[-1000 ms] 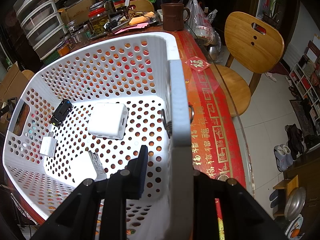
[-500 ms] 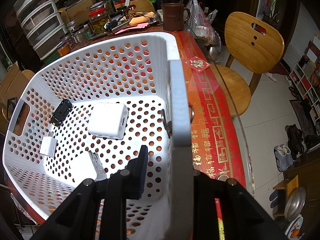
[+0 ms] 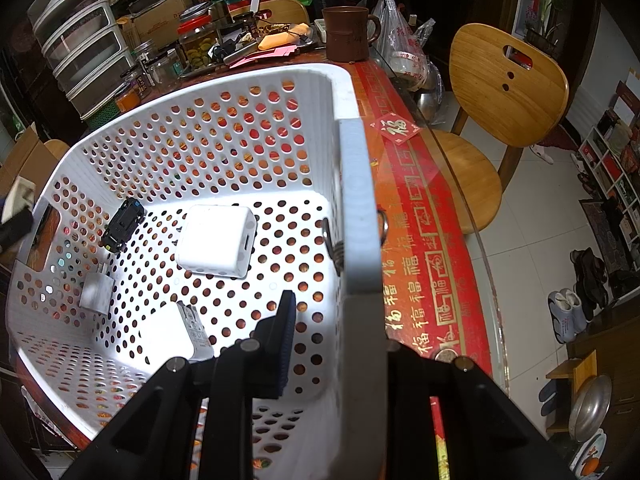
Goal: Organize rigid objects
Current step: 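Carry the flat charger into the basket and open the left gripper, then grasp the second flat white charger with the left gripper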
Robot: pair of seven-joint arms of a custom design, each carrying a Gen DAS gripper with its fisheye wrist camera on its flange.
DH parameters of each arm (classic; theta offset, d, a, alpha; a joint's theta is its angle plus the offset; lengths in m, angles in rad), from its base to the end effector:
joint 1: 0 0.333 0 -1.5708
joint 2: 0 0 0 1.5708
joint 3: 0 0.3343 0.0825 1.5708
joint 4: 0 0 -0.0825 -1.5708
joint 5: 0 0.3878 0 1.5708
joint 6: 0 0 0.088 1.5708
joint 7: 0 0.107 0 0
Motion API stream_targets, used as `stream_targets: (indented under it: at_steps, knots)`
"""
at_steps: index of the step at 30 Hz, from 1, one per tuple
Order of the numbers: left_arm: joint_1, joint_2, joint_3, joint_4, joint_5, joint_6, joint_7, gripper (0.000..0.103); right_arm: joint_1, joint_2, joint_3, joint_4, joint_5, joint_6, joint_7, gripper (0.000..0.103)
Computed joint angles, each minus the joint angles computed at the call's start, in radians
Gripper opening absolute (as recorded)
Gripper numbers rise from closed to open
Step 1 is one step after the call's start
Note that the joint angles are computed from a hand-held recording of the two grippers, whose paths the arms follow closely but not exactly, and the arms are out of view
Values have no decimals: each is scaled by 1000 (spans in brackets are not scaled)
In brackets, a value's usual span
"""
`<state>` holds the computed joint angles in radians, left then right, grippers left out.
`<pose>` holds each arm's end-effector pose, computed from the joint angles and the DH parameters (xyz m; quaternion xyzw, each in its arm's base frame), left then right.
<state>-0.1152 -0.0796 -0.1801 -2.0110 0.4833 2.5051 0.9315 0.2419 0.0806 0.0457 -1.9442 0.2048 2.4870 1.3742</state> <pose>0.5527 -0.1748 0.5695 -0.6764 0.6549 -0.1976 0.2730 0.5953 0.1743 0.5071 -0.7951 0.5563 -0.0938 0.2228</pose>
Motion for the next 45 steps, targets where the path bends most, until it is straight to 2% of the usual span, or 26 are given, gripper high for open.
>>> stream_targets:
  at_steps: [5,9,10,12,16,18,21,24,25,27,29,31,36,40,45]
  knots:
    - [-9,62,1,22,-46,3,41,61,0,0,0,0,1,0,0,23]
    - [-16,83,3,10,-75,36,74,61,0,0,0,0,0,0,0,24]
    - [-17,82,3,4,-62,44,69,67,1,0,0,0,0,0,1,24]
    - [-17,66,5,-17,4,68,14,90,1,0,0,0,-1,0,1,24]
    - [5,-45,19,-121,15,188,-41,95,1,-1,0,1,-1,-6,3,24]
    - [38,-120,18,-187,46,241,-104,102,1,-1,0,0,0,-3,4,24]
    - [91,-239,22,-287,69,259,-168,102,0,-1,0,-1,5,-3,-2,24]
    - [149,-379,50,-441,63,340,-188,102,-1,-4,0,-4,7,-3,-8,24]
    - [182,-423,49,-488,70,346,-198,102,-1,-5,0,-6,9,-2,-10,24]
    - [232,-476,50,-556,58,287,-211,102,-2,-6,0,-8,10,-2,-11,24]
    - [267,-471,59,-598,41,226,-218,102,-2,-7,0,-9,13,0,-13,24]
    - [270,-445,74,-620,26,216,-199,102,-3,-8,0,-10,16,-1,-20,24]
    - [237,-348,142,-637,-68,270,-99,102,-7,-8,-1,-8,36,-4,-38,26]
    - [261,-280,109,-615,-75,270,-100,102,-8,-8,-1,-7,37,-5,-40,26]
    - [283,-199,74,-556,-47,260,-182,102,-8,-6,-2,-1,33,-12,-38,26]
